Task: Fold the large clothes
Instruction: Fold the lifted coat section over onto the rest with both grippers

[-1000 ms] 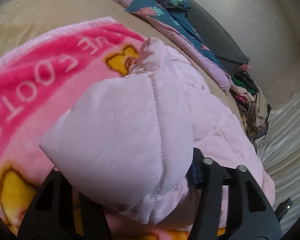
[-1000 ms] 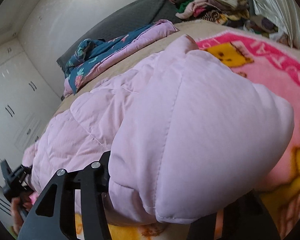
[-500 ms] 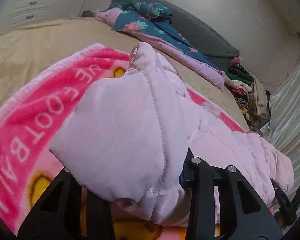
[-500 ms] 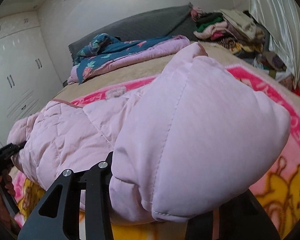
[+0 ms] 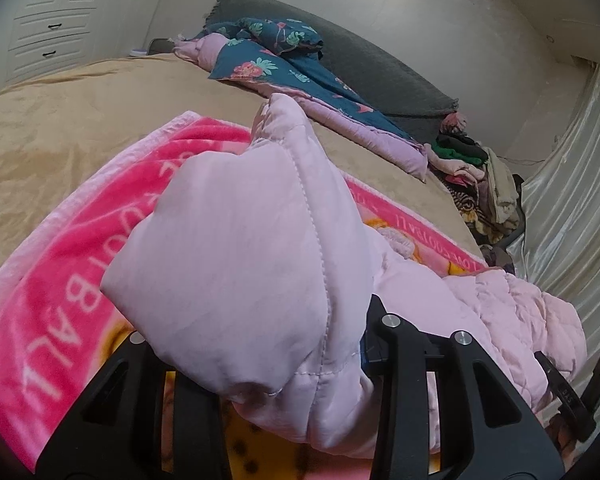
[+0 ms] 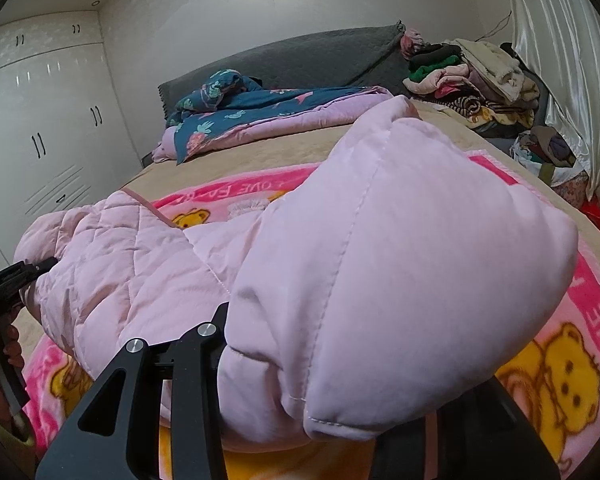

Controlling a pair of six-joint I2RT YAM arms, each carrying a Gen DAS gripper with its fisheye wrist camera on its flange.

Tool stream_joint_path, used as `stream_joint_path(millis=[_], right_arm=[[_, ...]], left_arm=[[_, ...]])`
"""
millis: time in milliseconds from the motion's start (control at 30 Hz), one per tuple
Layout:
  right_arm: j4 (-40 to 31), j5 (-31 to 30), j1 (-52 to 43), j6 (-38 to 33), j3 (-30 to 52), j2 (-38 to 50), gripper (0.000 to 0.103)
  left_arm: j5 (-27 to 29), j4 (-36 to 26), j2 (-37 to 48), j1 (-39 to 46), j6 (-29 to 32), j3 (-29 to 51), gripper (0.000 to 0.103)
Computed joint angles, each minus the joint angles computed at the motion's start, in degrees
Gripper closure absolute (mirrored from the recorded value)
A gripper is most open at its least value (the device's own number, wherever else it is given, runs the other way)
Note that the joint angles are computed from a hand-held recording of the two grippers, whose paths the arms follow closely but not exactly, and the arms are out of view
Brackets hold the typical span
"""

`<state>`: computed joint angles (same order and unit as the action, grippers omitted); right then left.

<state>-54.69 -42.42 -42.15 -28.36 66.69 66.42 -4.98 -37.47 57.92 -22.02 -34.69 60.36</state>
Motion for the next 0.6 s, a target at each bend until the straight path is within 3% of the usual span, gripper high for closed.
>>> stream_joint_path(millis=[600], right_arm=[[-16.75, -6.27, -13.19, -15.79, -0.95, -5.36, 0.066]], left_arm=[[-3.80, -9.41, -11.39, -5.32, -2.34, -4.14, 0.074]])
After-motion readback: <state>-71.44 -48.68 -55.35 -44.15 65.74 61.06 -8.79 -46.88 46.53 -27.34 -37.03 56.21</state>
